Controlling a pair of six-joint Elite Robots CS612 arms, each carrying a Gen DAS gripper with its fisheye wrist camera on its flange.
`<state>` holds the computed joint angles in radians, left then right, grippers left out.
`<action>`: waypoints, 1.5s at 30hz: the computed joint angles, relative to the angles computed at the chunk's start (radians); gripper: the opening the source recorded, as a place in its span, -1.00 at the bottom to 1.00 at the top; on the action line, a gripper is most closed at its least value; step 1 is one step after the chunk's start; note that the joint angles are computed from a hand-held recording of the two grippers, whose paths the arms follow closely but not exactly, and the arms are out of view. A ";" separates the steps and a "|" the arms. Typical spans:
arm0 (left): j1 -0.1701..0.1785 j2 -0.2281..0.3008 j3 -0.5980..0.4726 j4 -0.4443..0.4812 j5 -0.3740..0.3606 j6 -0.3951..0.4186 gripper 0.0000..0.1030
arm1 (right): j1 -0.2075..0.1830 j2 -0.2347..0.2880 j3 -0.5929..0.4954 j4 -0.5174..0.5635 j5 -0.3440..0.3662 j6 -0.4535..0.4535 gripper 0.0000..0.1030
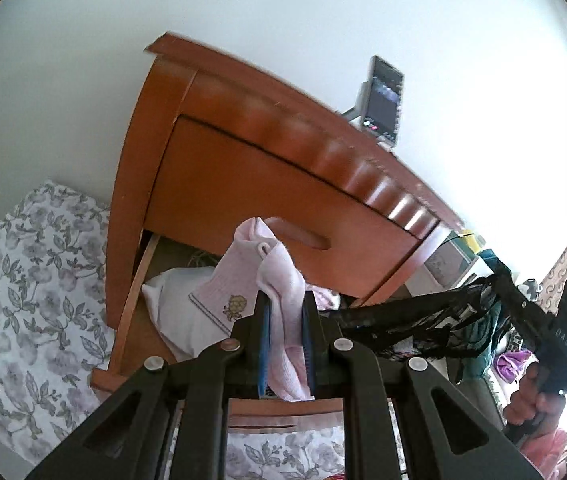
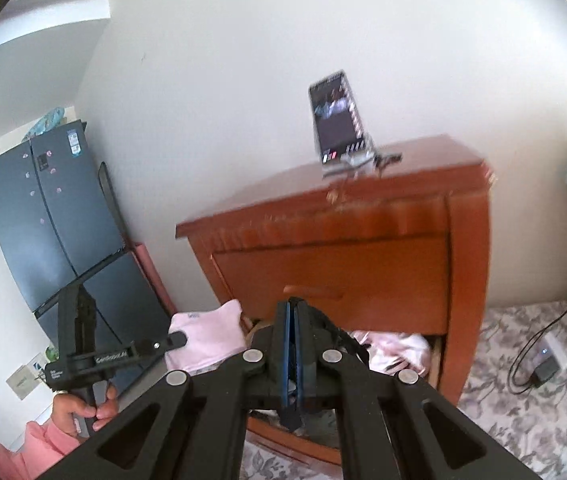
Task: Take underwear out of drawer
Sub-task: 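Lift both held items out of the drawer and lower them onto the bedspread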
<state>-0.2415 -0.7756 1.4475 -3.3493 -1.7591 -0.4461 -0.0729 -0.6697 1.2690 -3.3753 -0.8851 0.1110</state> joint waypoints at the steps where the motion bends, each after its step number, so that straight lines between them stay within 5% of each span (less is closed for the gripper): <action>1: -0.002 -0.004 0.002 -0.003 0.000 0.005 -0.72 | -0.004 -0.007 0.008 -0.017 -0.003 0.007 -0.96; 17: -0.084 -0.039 -0.014 -0.018 -0.044 0.151 -0.71 | -0.080 -0.124 0.147 -0.207 -0.102 0.029 -0.96; 27: -0.156 -0.019 -0.067 0.091 -0.119 0.284 -0.71 | -0.124 -0.165 0.214 -0.212 -0.148 0.006 -0.96; 36: -0.230 0.038 -0.132 0.282 -0.095 0.398 -0.70 | -0.154 -0.159 0.241 -0.114 -0.240 -0.031 -0.96; 45: -0.294 0.148 -0.262 0.548 0.036 0.447 -0.68 | -0.175 -0.094 0.197 0.173 -0.343 -0.082 -0.96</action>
<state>-0.5352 -0.6277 1.1855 -2.8016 -1.7229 0.0011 -0.2484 -0.7633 1.4662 -3.2020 -1.2281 0.0288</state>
